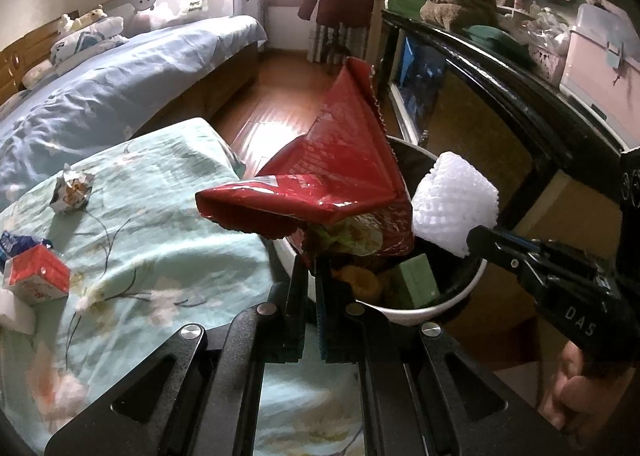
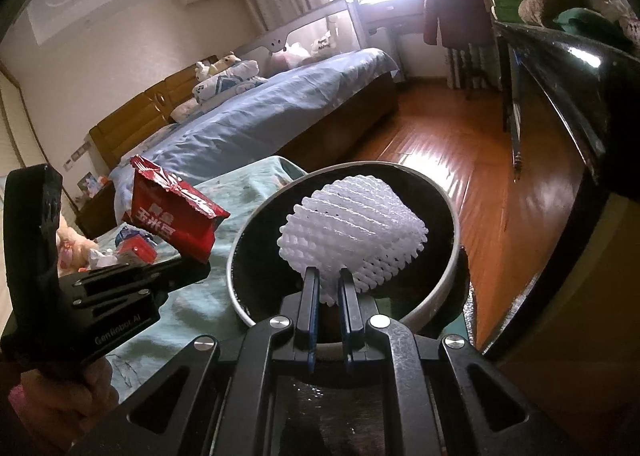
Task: Collect trash
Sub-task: 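Carry the red bag and white mesh sleeve over the trash bin, then open both tools to drop the bag and sleeve into the bin, then move both open tools back over the bedspread trash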
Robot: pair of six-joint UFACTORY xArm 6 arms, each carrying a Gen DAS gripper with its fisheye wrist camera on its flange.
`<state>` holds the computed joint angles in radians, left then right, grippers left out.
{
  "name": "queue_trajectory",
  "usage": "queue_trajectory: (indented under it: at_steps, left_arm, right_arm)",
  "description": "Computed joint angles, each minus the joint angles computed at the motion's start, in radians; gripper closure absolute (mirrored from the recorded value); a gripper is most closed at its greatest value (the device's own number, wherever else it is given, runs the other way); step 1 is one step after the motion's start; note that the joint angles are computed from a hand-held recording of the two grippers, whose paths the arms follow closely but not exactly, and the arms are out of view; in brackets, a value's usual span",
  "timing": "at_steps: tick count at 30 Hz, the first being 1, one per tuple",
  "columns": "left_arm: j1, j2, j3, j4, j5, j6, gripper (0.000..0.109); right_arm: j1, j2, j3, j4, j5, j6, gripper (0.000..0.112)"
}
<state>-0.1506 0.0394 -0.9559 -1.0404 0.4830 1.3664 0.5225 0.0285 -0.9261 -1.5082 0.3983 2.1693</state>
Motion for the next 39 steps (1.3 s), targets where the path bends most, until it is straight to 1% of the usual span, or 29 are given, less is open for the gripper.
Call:
queue_trajectory:
  at_steps: [9,11,16,17,18,19,20,21,22,26,30,32,34,39]
  left_arm:
    - [-0.035,0.033,-0.030,0.056,-0.007,-0.059,0.105]
    - [-0.035,0.042,-0.041,0.077,0.007,-0.081,0.105]
    - [-0.038,0.054,-0.060,0.092,0.022,-0.104,0.104]
    - [-0.036,0.053,-0.061,0.093,0.028,-0.105,0.102]
    - [-0.035,0.050,-0.059,0.094,0.028,-0.107,0.093]
    - [-0.034,0.048,-0.057,0.097,0.022,-0.115,0.084]
    - [-0.031,0.047,-0.055,0.092,0.018,-0.113,0.062]
    - [-0.028,0.041,-0.050,0.071,0.012,-0.099,0.054]
    - [-0.023,0.035,-0.042,0.047,0.004,-0.082,0.054]
    - [0.004,0.030,-0.037,0.042,0.026,-0.093,0.054]
    - [0.042,0.013,-0.013,0.019,0.026,-0.076,0.054]
    - [0.065,0.011,-0.009,0.012,0.035,-0.072,0.054]
    - [0.089,0.006,0.000,0.008,0.037,-0.070,0.054]
    - [0.159,0.000,0.021,-0.008,0.043,-0.058,0.054]
  right_arm:
    - [-0.015,0.011,-0.008,0.020,0.005,-0.025,0.103]
    - [-0.016,0.015,-0.012,0.029,0.006,-0.035,0.103]
    - [-0.033,0.029,-0.019,0.052,-0.007,-0.056,0.099]
    - [-0.036,0.030,-0.019,0.055,-0.007,-0.057,0.098]
    - [-0.040,0.032,-0.019,0.061,-0.010,-0.059,0.097]
    - [-0.042,0.035,-0.021,0.077,-0.013,-0.068,0.092]
    - [-0.047,0.035,-0.020,0.084,-0.018,-0.067,0.075]
    - [-0.052,0.035,-0.019,0.083,-0.024,-0.058,0.066]
    - [-0.052,0.033,-0.019,0.071,-0.023,-0.041,0.060]
    - [-0.042,0.037,-0.028,0.071,-0.019,-0.050,0.060]
    - [-0.035,0.049,-0.044,0.087,-0.029,-0.071,0.059]
    - [-0.031,0.049,-0.048,0.084,-0.027,-0.067,0.052]
    - [-0.024,0.055,-0.060,0.077,-0.027,-0.061,0.050]
    - [-0.007,0.090,-0.106,0.074,-0.045,-0.070,0.037]
